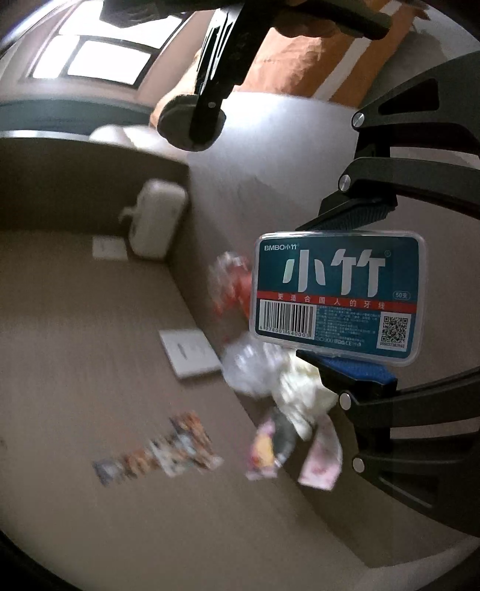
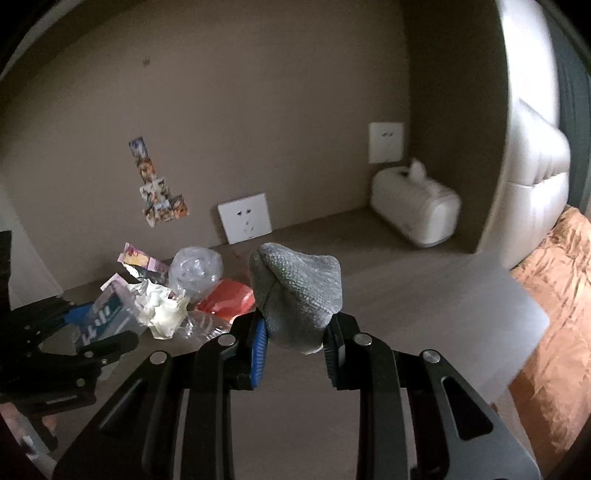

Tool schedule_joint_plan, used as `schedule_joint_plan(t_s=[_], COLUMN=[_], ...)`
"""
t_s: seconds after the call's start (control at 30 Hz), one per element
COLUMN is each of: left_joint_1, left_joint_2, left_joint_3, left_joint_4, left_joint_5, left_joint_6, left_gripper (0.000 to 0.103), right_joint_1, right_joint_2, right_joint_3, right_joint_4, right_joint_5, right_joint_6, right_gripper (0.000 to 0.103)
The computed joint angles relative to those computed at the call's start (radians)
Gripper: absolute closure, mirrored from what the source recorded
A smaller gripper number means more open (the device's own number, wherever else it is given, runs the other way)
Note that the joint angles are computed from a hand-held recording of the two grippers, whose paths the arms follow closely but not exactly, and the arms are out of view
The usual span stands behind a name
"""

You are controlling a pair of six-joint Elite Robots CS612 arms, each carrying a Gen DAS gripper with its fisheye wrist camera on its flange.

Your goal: Collect trash

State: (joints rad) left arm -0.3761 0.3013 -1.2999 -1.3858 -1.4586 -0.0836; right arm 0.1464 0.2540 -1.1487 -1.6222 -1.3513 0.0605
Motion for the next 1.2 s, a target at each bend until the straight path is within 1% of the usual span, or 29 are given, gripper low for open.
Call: schedule_joint_plan(t_s=[0.2,0.4,0.6,0.7,0.93,1.1,1.2], left_joint_1=[-0.042,-0.088,-0.130,-0.146,-0.184,-0.203,-0.210], left_joint_2=[-0.016,-0.039,-0.055,-0.060,-0.068,-0.070,-0.059], left_joint_3=[0.035,0.098,0.154,0.177,0.230,0.267,0.282], left_joint_4=[-0.047,-0.099,-0.116,-0.117,-0.109,-0.113,-0.129], left_joint_5=[-0.046,-0.118,-0.181,-0.205,-0.253,-0.267,-0.287], left_joint_6=[0.046,0.109,0.163,0.183,0.231,0.246,0.255], left_gripper=[0.045,0.045,0.045,0.045,0.045,0.045,0.045], right_joint_1=[-0.036,-0.074,-0.108,-0.125,-0.157,-0.176,-0.187], right_joint_2=[0.036,0.076,0.114,0.130,0.162,0.185,0.206], right_joint_3=[-0.114,-0.225,-0.316,-0.353,-0.412,-0.437,-0.447], right_joint_4=[0.056,0.132,0.209,0.249,0.332,0.369,0.398], right_joint_5=[-0.038,-0.095,-0.142,-0.159,-0.175,-0.171,-0.164], right_joint_6=[0.027,0.063,0.104,0.126,0.161,0.181,0.189], right_gripper=[0.076,0.076,0.076,0.076,0.076,0.076,0.076])
